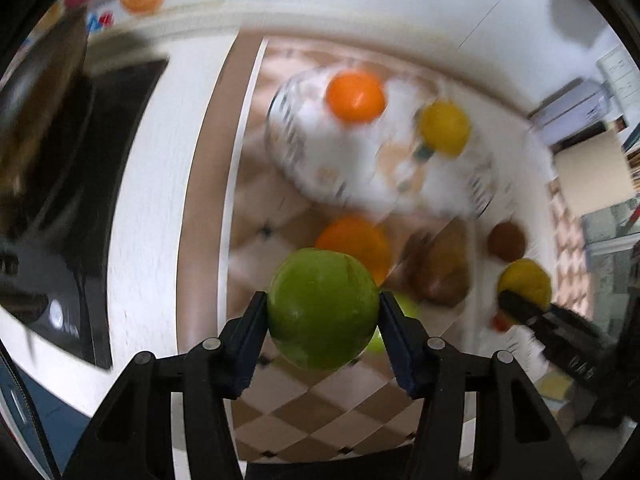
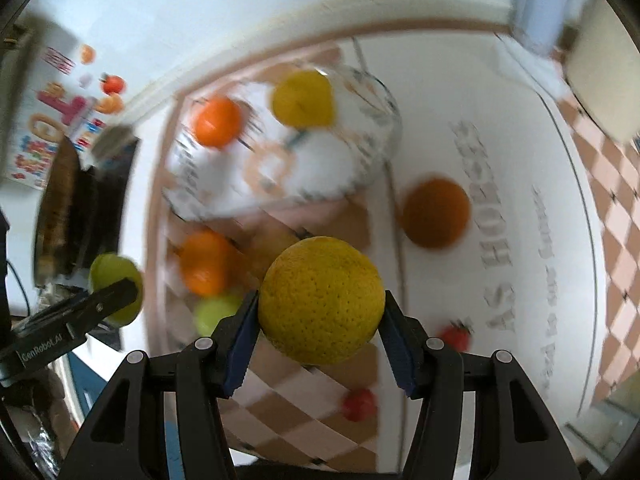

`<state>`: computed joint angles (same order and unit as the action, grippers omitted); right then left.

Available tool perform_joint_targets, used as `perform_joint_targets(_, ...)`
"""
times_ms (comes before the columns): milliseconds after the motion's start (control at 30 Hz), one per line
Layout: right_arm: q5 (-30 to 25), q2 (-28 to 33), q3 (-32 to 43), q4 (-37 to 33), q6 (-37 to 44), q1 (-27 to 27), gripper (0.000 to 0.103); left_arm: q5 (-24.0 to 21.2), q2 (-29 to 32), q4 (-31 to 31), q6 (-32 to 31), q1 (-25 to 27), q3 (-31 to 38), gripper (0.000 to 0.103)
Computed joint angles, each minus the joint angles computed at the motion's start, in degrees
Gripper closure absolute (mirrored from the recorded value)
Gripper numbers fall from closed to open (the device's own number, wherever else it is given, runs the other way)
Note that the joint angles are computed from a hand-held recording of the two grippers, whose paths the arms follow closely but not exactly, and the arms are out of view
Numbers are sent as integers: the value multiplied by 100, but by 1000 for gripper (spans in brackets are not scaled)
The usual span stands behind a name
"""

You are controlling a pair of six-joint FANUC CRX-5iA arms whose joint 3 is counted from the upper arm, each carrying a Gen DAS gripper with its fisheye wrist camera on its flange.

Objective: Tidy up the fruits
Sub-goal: 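Place the green apple on the plate with the left tool while the right tool places the lemon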

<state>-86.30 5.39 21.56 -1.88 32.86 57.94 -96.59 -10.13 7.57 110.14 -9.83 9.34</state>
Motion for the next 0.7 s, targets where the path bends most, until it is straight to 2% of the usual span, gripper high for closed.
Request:
perform_joint_targets(200, 227, 733, 754, -298, 467, -278, 43, -15, 901, -84, -444, 320, 935, 51)
perform_joint_targets(367, 274, 1406, 1315, -751, 674, -472, 43, -301, 1821, -123, -588, 468, 1538, 51)
perform_joint_targets(433, 236, 1645, 1513, -957, 743, -557, 43, -370, 1992, -155, -594, 509, 1572, 51)
perform_joint_targets(700, 251, 1974, 1779, -1240, 928, -694, 43, -519, 2361, -233, -626, 632, 1695, 51)
